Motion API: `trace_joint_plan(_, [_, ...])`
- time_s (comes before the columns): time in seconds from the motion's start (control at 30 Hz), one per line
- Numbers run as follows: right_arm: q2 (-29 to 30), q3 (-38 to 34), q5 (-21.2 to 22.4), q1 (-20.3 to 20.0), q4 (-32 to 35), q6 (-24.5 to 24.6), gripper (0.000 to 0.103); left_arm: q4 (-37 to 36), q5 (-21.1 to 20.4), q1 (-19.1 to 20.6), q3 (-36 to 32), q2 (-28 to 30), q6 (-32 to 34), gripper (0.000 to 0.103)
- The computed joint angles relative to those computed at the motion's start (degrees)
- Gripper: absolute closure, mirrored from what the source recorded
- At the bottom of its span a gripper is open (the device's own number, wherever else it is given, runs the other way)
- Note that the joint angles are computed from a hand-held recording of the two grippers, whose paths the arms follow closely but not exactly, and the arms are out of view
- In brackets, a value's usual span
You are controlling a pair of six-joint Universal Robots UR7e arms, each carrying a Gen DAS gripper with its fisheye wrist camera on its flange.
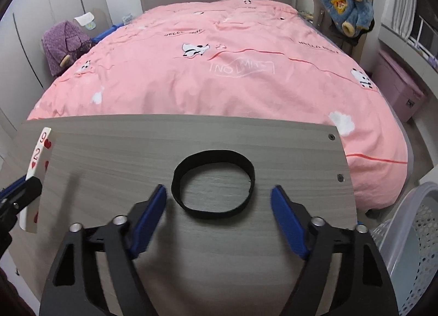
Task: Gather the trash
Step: 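Grasp the black hair tie with the right gripper and lift it, then carry the card box and hair tie over the wastebasket and open both grippers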
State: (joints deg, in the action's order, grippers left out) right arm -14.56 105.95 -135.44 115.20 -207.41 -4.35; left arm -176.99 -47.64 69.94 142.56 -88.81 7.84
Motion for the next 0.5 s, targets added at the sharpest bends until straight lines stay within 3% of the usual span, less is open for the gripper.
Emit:
trace_joint_plan(0.17, [-0.65,0.80,1.62,-0.09,-0.16,-0.67,0.076,0.37,0.42,-0.98,0.78,-0.93,-0.22,0.083])
trace_joint_plan(0.37, [-2.11,4.35,3.35,0.44,-3.17,0.12,0.085,1.90,1.37,-3.37,2.20,-2.18,-1.01,0.083])
trace_joint_plan(0.5, [-4.05,8.62,4.35,0.93,-6.63,1.90,0.085,3.56,1.55,-5.92,3.60,-3.21,-2.32,0.083])
